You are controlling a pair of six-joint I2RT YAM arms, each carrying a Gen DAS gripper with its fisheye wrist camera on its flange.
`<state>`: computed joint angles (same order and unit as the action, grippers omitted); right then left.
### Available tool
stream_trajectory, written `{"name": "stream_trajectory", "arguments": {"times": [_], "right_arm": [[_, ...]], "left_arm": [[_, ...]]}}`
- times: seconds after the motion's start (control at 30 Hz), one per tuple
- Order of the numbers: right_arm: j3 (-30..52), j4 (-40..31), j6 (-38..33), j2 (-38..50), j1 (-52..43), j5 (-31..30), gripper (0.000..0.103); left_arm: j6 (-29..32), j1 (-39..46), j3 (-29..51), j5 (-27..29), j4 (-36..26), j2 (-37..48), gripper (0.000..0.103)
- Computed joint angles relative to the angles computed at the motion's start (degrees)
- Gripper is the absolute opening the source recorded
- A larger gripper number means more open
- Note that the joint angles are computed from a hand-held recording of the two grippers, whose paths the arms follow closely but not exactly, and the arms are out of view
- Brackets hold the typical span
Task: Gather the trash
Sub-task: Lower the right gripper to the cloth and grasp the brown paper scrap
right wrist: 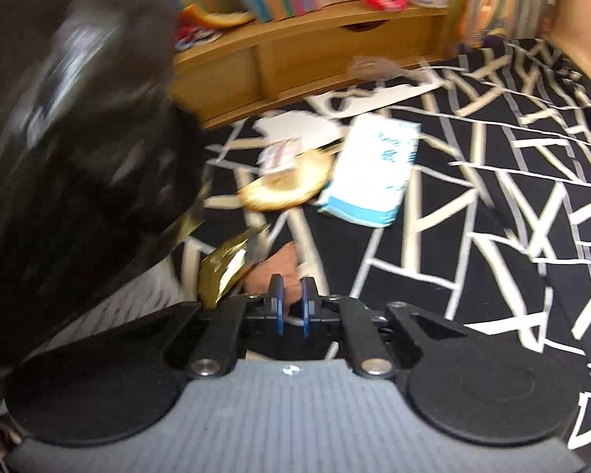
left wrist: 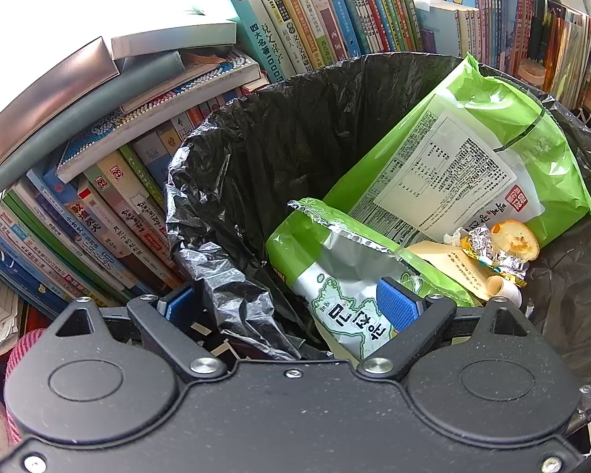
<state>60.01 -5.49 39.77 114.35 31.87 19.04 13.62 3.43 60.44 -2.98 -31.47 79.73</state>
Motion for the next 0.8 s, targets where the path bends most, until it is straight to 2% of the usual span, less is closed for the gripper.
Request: {"name": "stream_trajectory", "arguments": {"times": [0.33, 0.8], "right_arm": [[-1.78, -2.39, 4.91, -6.78, -1.55, 4.27, 0.011], [-2.48, -2.75, 4.87, -11.65, -1.43, 7.12, 0.011]], "left_arm": [[-0.12, -0.27, -0.23, -0.56, 0.58, -0.1, 0.092], [-0.28, -0.37, -0.37, -0.71, 0.66, -0.23, 0.092]]}}
